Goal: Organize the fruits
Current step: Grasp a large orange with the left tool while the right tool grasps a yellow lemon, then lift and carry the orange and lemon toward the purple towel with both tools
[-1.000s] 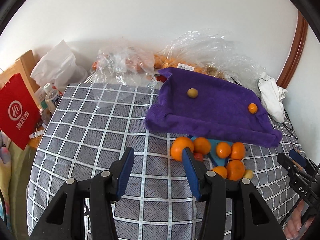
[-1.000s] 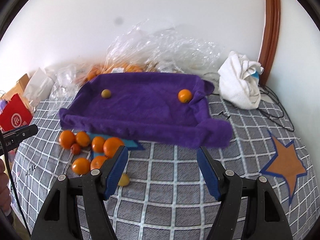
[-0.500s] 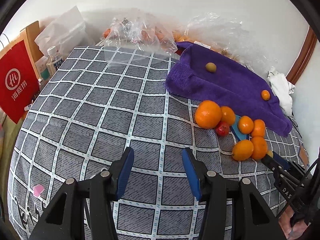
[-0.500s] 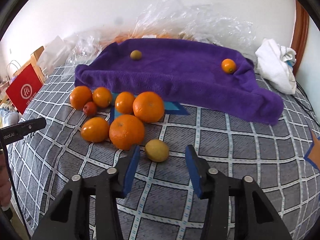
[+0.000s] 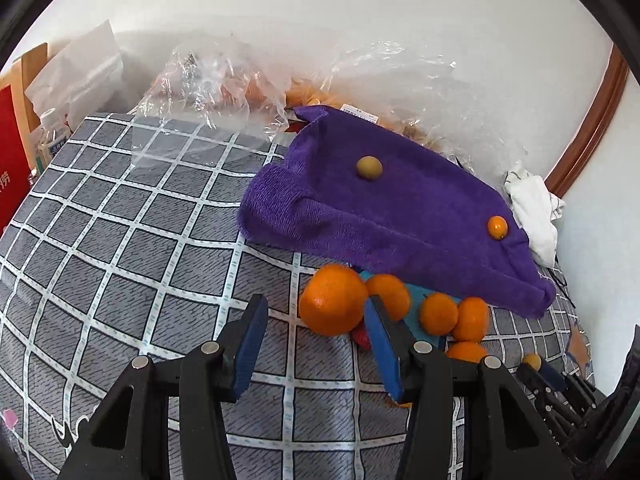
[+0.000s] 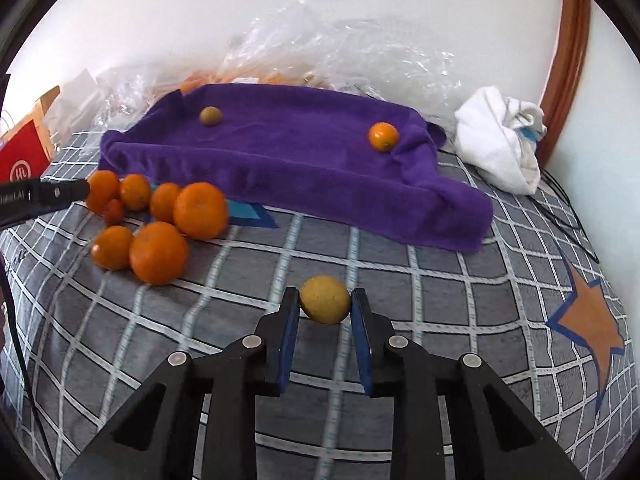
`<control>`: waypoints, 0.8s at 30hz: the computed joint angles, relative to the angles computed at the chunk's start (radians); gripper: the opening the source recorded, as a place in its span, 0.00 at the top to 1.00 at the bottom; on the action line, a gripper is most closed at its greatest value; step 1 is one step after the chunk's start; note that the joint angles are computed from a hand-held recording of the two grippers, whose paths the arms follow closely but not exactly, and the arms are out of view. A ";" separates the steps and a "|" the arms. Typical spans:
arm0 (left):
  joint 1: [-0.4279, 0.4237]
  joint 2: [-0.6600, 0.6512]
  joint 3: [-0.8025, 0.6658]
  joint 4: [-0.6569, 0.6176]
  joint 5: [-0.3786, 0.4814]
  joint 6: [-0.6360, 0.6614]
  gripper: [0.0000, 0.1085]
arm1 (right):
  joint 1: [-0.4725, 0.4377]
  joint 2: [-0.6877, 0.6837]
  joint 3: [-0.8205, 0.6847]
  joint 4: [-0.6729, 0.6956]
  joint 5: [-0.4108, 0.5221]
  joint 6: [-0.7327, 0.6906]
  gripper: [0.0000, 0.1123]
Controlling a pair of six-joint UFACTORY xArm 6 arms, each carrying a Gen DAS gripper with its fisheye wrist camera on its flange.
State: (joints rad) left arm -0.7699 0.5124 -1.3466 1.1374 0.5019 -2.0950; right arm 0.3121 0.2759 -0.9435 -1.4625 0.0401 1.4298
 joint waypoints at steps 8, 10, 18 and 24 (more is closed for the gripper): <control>0.005 0.071 -0.080 -0.097 0.011 0.133 0.57 | -0.057 0.018 -0.014 -0.098 -0.055 0.147 0.77; 0.012 0.074 -0.076 -0.068 -0.014 0.095 0.61 | -0.067 0.032 -0.013 -0.043 -0.077 0.088 0.77; 0.019 0.017 0.001 -0.050 -0.052 0.066 0.65 | -0.087 0.038 -0.026 -0.100 -0.104 0.195 0.77; 0.008 -0.018 0.051 -0.038 -0.022 0.051 0.65 | -0.061 0.032 -0.016 -0.051 -0.054 0.124 0.77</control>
State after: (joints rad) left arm -0.7615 0.4941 -1.2955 1.0991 0.4797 -2.0443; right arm 0.2516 0.3078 -0.9599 -1.5136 -0.0137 1.5536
